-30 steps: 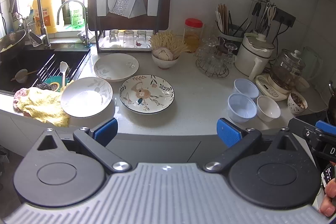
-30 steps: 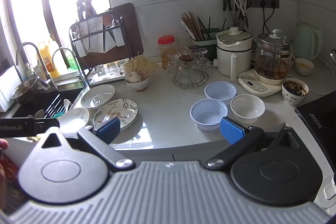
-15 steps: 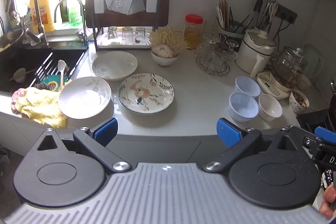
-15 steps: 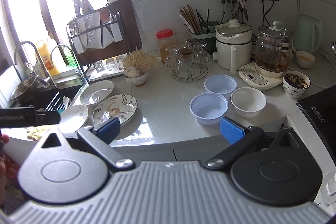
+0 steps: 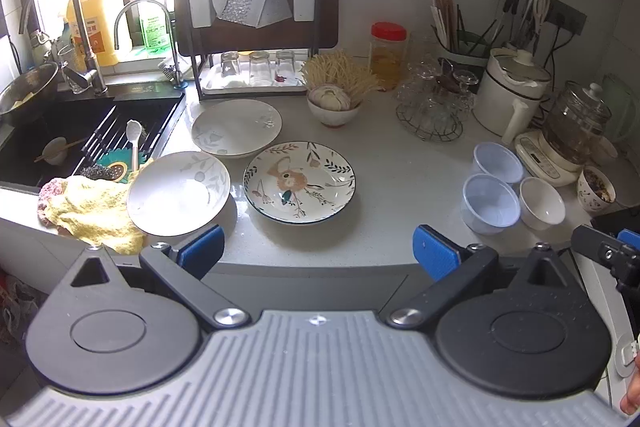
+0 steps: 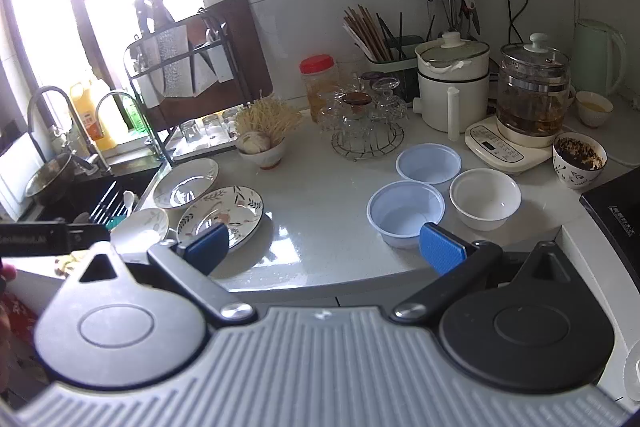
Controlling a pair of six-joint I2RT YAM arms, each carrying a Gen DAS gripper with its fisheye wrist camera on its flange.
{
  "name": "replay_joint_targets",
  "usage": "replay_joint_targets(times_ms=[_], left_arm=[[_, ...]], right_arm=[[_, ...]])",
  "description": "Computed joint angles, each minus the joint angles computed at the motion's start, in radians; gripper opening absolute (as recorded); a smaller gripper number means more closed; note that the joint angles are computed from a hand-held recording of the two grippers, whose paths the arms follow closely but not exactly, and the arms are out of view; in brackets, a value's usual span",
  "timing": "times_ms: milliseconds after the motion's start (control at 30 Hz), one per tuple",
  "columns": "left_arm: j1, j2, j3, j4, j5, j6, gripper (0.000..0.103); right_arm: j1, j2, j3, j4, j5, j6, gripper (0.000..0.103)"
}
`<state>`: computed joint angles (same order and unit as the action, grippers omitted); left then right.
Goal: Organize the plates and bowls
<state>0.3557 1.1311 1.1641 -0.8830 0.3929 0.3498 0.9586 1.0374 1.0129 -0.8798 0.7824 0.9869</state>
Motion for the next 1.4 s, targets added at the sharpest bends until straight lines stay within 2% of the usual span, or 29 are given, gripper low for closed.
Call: replay_joint_targets(times_ms=[333, 733, 1400], left_arm=[[-0.031, -0.012, -0.041, 0.011, -0.047, -0.064, 0.102], [-0.008, -0.057, -0.101, 0.002, -0.047, -0.045, 0.102], [-0.032, -0.071, -0.095, -0.028, -0.045, -0.046, 0.102]], right_arm=[[-0.066, -0.004, -0.008, 0.039, -0.059, -0.084, 0.103], [-0.037, 0.000, -0.046, 0.045, -0.084, -0.045, 0.103], [-0.036, -0.028, -0.064, 0.066, -0.099, -0.066, 0.103]])
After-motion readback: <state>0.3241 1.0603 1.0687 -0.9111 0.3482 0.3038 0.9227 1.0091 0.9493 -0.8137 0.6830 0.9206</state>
